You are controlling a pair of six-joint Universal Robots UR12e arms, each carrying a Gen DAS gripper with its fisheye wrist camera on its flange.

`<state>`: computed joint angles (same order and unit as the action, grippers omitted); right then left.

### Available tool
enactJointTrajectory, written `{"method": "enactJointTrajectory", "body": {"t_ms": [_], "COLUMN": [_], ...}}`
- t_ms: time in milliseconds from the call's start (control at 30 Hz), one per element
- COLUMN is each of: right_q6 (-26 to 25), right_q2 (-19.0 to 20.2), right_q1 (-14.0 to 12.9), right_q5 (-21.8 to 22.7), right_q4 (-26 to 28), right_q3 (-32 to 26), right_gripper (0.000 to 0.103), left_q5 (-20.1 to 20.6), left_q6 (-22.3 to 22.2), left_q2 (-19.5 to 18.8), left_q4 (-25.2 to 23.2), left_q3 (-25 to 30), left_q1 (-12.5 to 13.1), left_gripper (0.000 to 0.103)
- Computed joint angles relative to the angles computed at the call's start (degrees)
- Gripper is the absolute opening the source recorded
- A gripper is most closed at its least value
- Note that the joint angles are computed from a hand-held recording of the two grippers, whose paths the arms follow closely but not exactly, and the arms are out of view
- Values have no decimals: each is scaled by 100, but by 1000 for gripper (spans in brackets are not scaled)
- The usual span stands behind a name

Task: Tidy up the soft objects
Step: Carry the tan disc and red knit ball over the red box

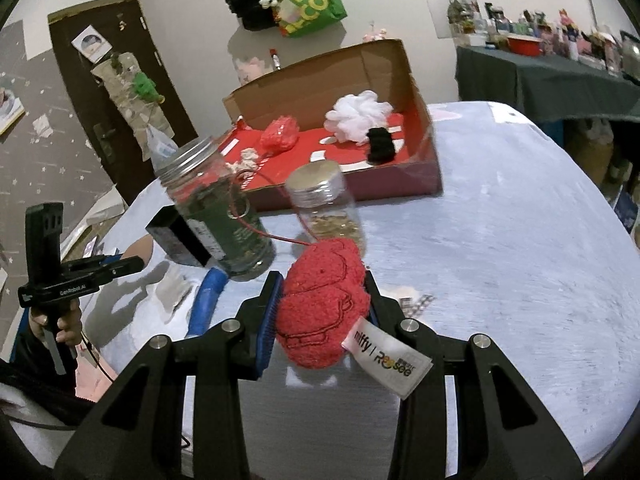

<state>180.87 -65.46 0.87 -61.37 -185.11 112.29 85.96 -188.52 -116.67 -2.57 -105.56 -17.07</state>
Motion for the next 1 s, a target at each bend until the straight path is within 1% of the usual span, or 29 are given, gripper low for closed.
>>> {"method": "enactJointTrajectory", "body": {"t_ms": [133, 233, 400, 567, 733, 800, 1000], "right_q6": [23, 5, -191, -325, -490, -560, -677], "right_q2": [13, 43, 116, 212, 297, 308, 379], "right_q1": [-82, -121, -238, -319, -343, -331, -322], "right_q5": [81, 107, 291, 460, 558, 512, 661], "right_q4": [128, 216, 370, 700, 911, 913, 972], "right_q3": [-37, -91, -222, -437, -701, -787, -1139], "right_gripper": [36, 36, 36, 36, 36, 36, 36], "left_q5": [38, 14, -204, -268, -339, -410, -551], "left_q6": [13, 134, 272, 495, 672, 749, 902], "left_q2": [5, -24, -67, -142, -171, -163, -172], "left_q4": [-74, -112, -146, -289, -444, -472, -584], "left_q3": [-14, 23, 86, 244, 404, 465, 708], "left_q1": [74, 127, 212, 257, 302, 324, 368], "left_gripper": [25, 25, 25, 25, 25, 25, 25]}}
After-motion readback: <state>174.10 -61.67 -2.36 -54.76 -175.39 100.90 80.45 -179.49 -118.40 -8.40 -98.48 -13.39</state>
